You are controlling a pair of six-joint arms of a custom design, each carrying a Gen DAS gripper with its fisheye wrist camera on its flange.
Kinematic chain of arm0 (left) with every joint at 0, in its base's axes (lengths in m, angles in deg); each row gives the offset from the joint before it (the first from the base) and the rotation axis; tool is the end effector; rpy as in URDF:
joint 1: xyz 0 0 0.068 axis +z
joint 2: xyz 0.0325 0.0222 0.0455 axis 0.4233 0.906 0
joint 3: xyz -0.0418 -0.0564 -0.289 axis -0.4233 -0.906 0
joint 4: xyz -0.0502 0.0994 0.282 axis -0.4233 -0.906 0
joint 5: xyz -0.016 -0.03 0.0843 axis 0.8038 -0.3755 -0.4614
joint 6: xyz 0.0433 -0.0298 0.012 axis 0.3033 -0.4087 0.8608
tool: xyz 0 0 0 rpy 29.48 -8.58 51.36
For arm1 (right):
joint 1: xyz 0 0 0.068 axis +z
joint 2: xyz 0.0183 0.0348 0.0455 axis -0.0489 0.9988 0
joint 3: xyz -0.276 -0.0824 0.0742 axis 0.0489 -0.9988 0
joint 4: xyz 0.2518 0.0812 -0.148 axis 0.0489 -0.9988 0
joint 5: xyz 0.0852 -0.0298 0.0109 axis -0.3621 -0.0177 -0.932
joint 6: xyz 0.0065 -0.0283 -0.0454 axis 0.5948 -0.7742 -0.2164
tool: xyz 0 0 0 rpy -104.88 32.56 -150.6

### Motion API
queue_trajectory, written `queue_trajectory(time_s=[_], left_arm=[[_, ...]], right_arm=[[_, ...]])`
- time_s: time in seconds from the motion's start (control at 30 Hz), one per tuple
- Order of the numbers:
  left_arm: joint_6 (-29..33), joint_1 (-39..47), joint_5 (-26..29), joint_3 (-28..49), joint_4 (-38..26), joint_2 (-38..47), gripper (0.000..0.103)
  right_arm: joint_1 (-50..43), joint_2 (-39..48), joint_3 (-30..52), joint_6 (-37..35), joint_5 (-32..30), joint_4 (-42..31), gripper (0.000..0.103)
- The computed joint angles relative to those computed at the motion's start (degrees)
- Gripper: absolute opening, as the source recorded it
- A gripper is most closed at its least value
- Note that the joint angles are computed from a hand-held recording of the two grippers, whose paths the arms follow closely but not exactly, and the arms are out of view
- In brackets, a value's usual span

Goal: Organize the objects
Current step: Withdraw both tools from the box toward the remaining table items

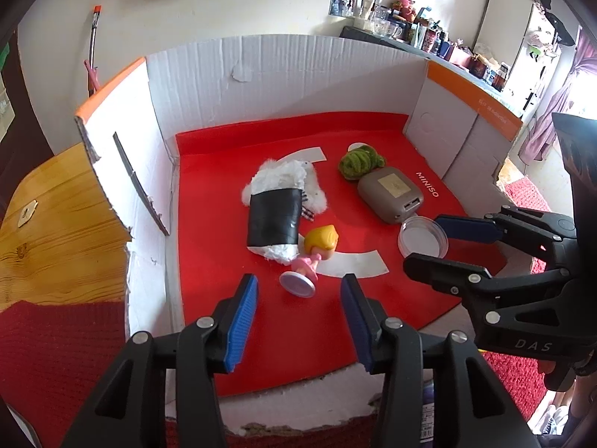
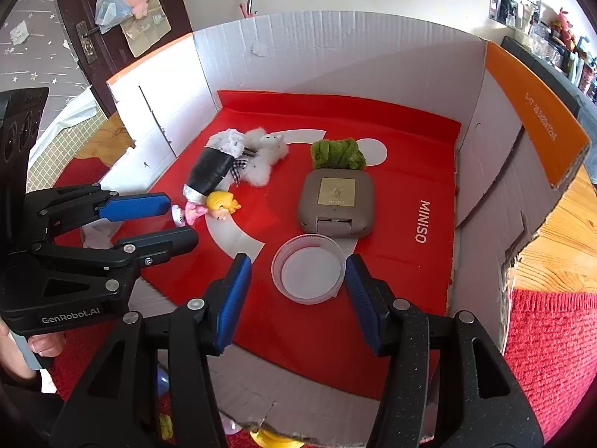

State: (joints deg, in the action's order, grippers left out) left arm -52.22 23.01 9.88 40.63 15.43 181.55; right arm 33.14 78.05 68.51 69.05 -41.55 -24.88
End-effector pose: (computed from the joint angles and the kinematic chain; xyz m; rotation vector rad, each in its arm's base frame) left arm 0.3353 -0.0265 0.1434 0.8300 2.4286 -0.3778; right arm 0.2662 0.1839 0.1243 -0.0540 2.5237 0.2041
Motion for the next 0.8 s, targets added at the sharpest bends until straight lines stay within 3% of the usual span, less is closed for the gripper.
queue_trajectory(time_s=[0.8], left_arm=[[1.23,2.99,3.72,-5.24,-0.07,-7.66,0.069]], right_arm=[[6.49,-8.81,-4.4,4.66,7.56,-2.09,0.073]])
